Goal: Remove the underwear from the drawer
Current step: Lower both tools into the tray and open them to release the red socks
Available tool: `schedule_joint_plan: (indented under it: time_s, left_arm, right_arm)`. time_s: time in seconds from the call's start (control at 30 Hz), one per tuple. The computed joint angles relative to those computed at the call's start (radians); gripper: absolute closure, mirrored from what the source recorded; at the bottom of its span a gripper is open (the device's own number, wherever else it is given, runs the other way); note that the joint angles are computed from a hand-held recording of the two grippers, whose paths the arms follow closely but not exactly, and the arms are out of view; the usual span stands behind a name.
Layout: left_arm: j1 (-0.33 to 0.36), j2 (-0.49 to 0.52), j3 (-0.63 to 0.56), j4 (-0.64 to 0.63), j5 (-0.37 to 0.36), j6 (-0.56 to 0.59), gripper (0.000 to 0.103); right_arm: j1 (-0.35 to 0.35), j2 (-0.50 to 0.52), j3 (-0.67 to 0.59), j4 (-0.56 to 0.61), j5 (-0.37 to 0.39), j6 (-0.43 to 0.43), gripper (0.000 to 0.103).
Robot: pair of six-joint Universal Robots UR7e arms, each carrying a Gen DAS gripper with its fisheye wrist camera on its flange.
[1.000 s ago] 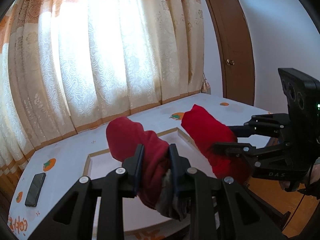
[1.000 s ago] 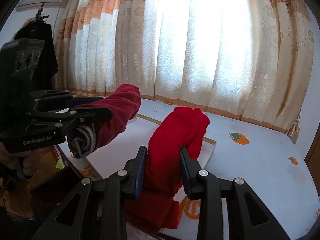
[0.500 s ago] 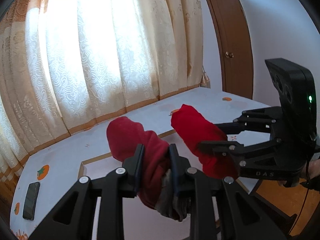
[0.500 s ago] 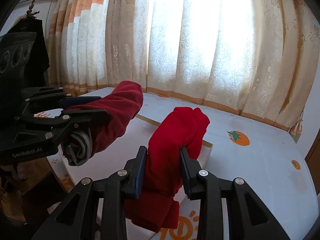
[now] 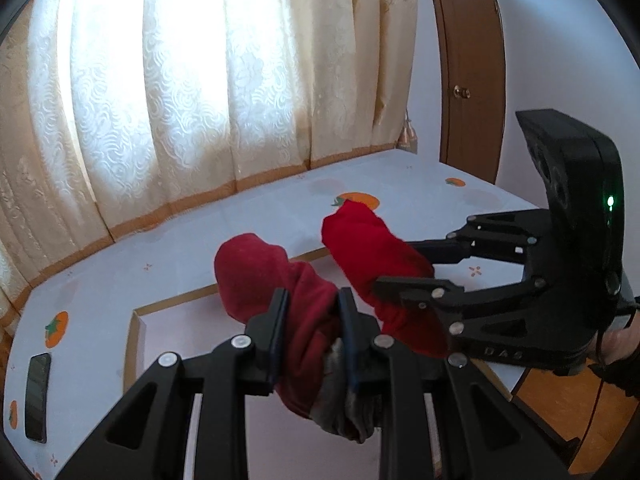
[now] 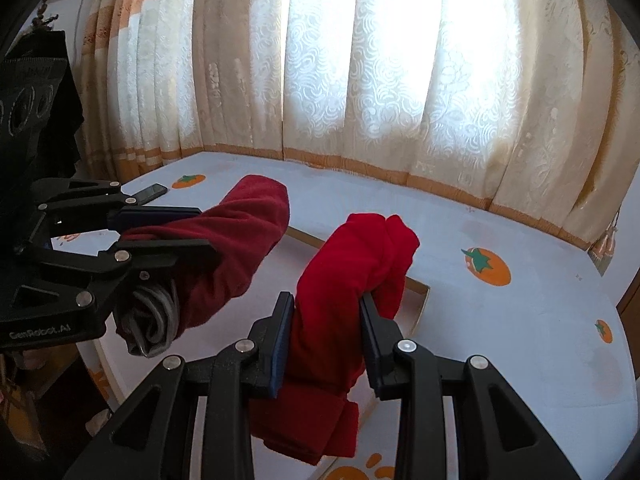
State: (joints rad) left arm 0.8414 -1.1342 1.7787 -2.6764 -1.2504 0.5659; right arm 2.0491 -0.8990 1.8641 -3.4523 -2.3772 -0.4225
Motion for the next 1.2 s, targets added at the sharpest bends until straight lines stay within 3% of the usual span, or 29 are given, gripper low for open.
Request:
schedule_joint_plan:
  time_s: [0.57,1.07,1.2]
  left_arm:
    - [0.017,0.105,-0.14,0.212,0.034,-0.043,0.08]
    - [0.007,0.152,-0.163,0.257,0.061,0.0,0.079]
    - [0.006,0.152,-0.153,0.242,0.074,0.0,0.073]
  right_arm:
    - [-0.046,0.02,-0.084,0.189,-0.038,0.097,0.068]
    - [-0.079,0.013,-0.082,0.22,-0.023,0.128,0.068]
    - [-0.081,0.011,-0.081,0.218,-0.026,0.141,0.061]
